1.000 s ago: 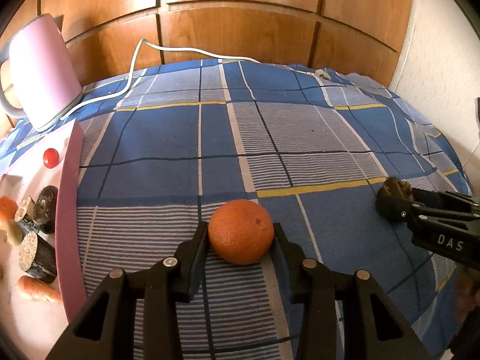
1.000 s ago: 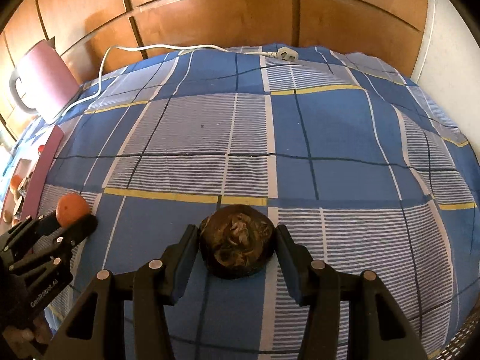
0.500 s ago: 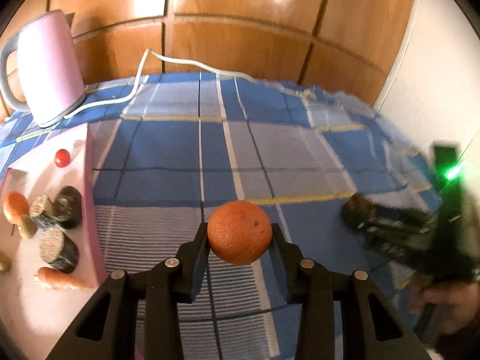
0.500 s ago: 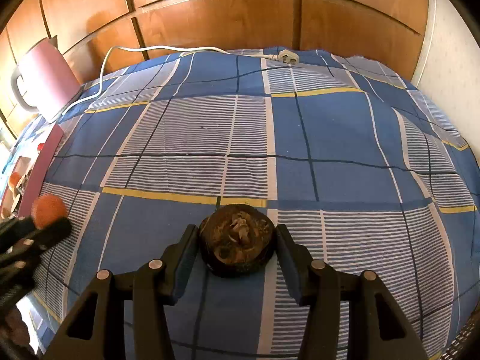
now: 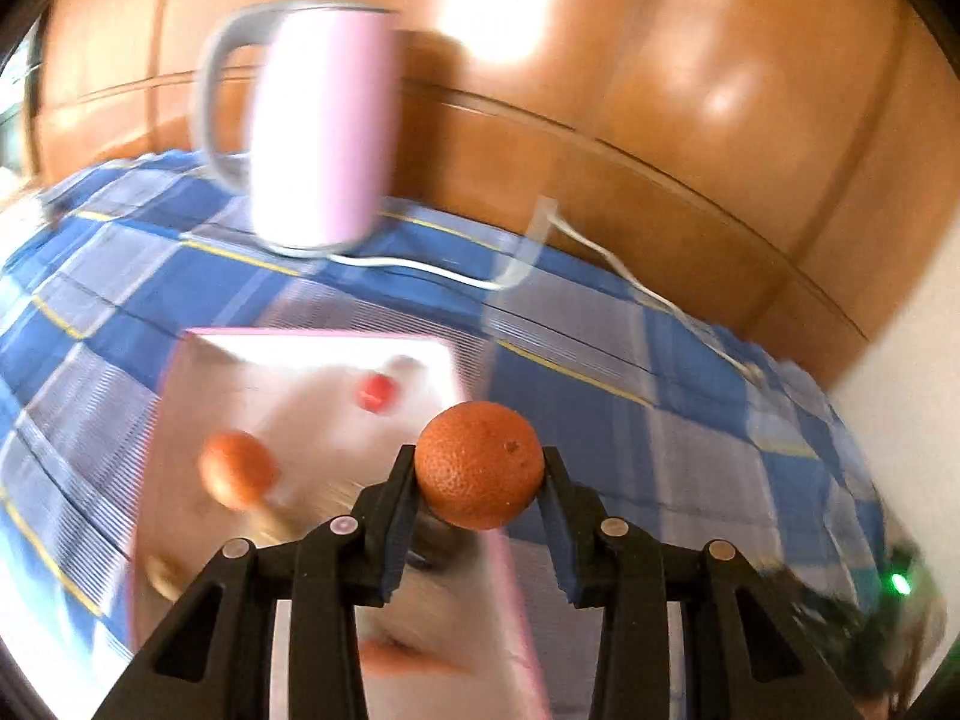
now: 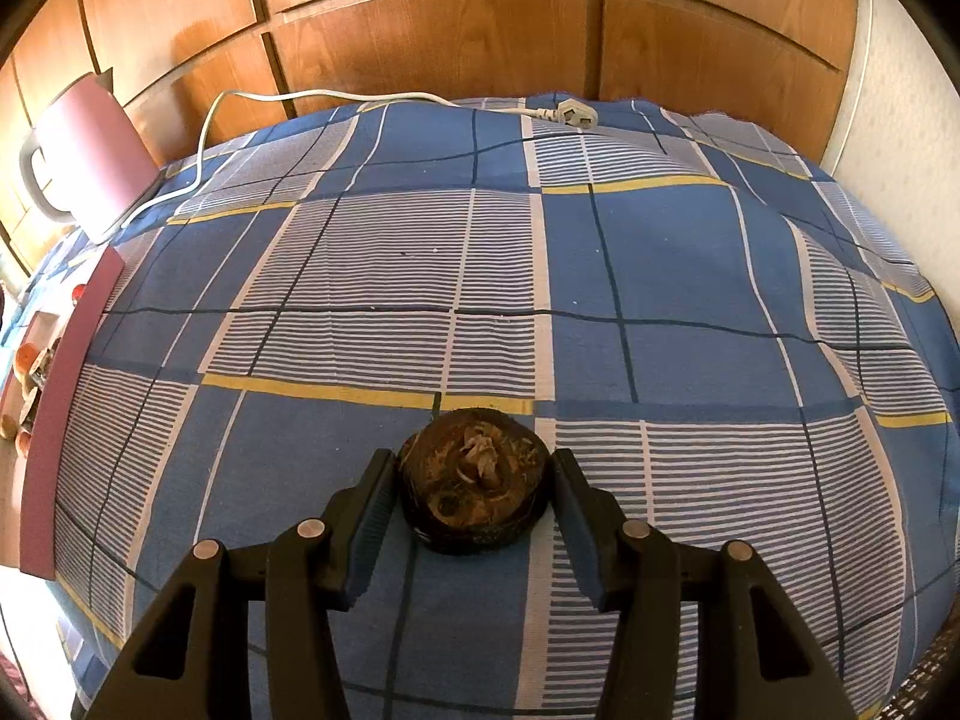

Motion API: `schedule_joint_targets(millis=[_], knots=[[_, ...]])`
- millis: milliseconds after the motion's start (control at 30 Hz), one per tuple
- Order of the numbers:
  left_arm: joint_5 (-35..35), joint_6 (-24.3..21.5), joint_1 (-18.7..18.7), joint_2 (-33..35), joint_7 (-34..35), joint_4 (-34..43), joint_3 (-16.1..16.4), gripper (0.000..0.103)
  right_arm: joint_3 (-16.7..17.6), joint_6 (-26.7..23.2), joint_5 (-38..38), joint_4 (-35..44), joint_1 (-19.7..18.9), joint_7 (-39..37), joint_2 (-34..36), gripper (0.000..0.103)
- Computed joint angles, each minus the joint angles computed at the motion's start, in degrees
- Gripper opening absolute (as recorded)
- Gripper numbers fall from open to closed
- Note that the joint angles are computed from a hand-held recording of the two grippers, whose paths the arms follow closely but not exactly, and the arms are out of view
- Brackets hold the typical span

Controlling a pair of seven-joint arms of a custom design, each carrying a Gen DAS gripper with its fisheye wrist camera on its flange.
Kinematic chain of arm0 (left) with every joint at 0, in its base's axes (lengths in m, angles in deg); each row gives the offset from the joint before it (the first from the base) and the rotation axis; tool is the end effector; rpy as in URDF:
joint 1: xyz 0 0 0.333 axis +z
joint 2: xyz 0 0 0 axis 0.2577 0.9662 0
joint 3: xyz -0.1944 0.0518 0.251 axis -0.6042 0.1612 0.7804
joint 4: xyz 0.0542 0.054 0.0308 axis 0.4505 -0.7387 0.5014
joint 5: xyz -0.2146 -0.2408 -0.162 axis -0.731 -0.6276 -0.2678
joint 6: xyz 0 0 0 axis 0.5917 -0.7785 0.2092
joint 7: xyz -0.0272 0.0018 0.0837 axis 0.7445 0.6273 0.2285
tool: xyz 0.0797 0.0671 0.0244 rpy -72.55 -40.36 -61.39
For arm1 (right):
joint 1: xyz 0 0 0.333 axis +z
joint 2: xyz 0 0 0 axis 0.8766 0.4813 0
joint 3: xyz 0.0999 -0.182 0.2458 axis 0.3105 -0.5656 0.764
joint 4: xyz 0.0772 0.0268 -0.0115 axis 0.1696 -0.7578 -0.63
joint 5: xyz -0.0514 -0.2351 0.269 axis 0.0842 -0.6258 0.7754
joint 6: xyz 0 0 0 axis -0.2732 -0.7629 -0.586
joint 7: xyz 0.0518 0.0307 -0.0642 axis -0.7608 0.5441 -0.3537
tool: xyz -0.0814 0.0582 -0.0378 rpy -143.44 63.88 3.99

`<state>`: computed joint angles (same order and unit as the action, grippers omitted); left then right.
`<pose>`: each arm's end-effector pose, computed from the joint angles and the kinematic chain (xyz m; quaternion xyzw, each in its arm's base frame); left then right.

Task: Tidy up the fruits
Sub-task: 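Carry the orange into the tray with the left tool and release, then raise the open left tool out of the tray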

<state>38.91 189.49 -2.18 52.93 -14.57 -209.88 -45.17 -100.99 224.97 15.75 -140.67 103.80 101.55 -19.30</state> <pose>0.5614 -0.1281 0.3841 -0.7219 0.5759 -0.3391 0.1795 0.5360 0.2129 0.3136 -0.6706 0.6876 -0.1699 0.2203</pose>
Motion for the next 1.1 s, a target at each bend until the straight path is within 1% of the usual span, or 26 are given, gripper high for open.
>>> schedule_joint_targets(millis=[33, 67, 100, 167, 200, 300, 333, 367, 433, 500, 600, 633, 667, 767, 833, 867, 933, 1033, 1100], knots=[[-0.3, -1.3, -0.4, 0.9, -0.3, 1.2, 1.4, 0.039, 0.0, 0.0, 0.0, 0.0, 0.0, -0.1, 0.0, 0.052], [-0.3, -2.2, 0.2, 1.4, -0.7, 2.0, 1.5, 0.039, -0.2, 0.0, -0.1, 0.0, 0.1, -0.1, 0.0, 0.052], [-0.4, -2.9, 2.3, 2.1, -0.5, 2.8, -0.2, 0.039, -0.4, -0.1, -0.2, 0.0, 0.3, 0.0, 0.0, 0.052], [-0.3, -4.2, 5.1, 3.5, -0.6, 4.4, -1.9, 0.039, -0.5, -0.1, -0.3, 0.0, 0.5, 0.1, 0.0, 0.052], [-0.4, -5.0, 7.2, 4.2, -0.1, 5.2, -3.5, 0.039, -0.7, -0.2, -0.4, 0.0, 0.7, 0.2, 0.1, 0.052], [-1.1, -7.1, 11.4, 6.3, 0.8, 7.6, -7.3, 0.039, -0.5, -0.5, -0.7, 0.1, 0.5, 0.1, 0.0, 0.052], [-1.5, -7.6, 12.8, 7.0, 1.3, 8.3, -8.7, 0.039, -0.3, -0.5, -0.8, 0.1, 0.4, 0.1, -0.1, 0.052], [-1.5, -8.4, 12.7, 7.6, 1.2, 9.0, -8.7, 0.04, -0.1, -0.5, -0.8, 0.1, 0.1, 0.1, -0.1, 0.052], [0.7, -9.3, 9.4, 7.9, -1.4, 9.4, -5.0, 0.047, 0.3, -0.6, -0.8, 0.2, -0.3, 0.1, -0.1, 0.052], [3.0, -9.1, 7.2, 7.7, -3.7, 8.9, -2.6, 0.049, 0.6, -0.7, -0.9, 0.2, -0.6, 0.1, -0.2, 0.052], [7.0, -9.7, 3.6, 6.3, -9.0, 7.2, 1.2, 0.049, 0.7, -0.7, -1.1, 0.3, -0.8, 0.3, 0.0, 0.052], [8.7, -9.7, 1.9, 5.8, -11.6, 6.6, 3.1, 0.049, 0.8, -0.7, -1.1, 0.4, -0.9, 0.3, 0.0, 0.052], [11.9, -9.6, -1.5, 5.0, -16.1, 5.5, 7.0, 0.049, 0.8, -0.6, -1.2, 0.3, -0.8, 0.3, 0.0, 0.052], [20.4, -10.4, -8.1, 3.4, -25.6, 4.1, 14.1, 0.049, 0.8, -0.5, -1.2, 0.3, -0.9, 0.4, 0.0, 0.052], [26.4, -11.7, -11.5, 2.0, -31.9, 3.1, 17.4, 0.052, 0.7, -0.4, -1.2, 0.2, -0.9, 0.4, 0.0, 0.052], [29.4, -12.3, -12.8, 1.1, -35.0, 2.4, 18.6, 0.052, 0.7, -0.4, -1.2, 0.2, -0.9, 0.4, 0.0, 0.052], [34.2, -13.5, -14.0, -0.6, -39.6, 1.3, 19.4, 0.053, 0.6, -0.2, -1.1, 0.1, -0.7, 0.4, 0.0, 0.052], [41.0, -15.3, -14.9, -2.7, -45.7, 0.1, 19.6, 0.056, -0.1, 0.1, -1.1, 0.0, -0.1, 0.5, 0.2, 0.052], [44.4, -16.0, -14.8, -4.1, -48.5, -0.8, 18.9, 0.057, -0.4, 0.1, -1.0, 0.0, 0.2, 0.3, 0.2, 0.052]])
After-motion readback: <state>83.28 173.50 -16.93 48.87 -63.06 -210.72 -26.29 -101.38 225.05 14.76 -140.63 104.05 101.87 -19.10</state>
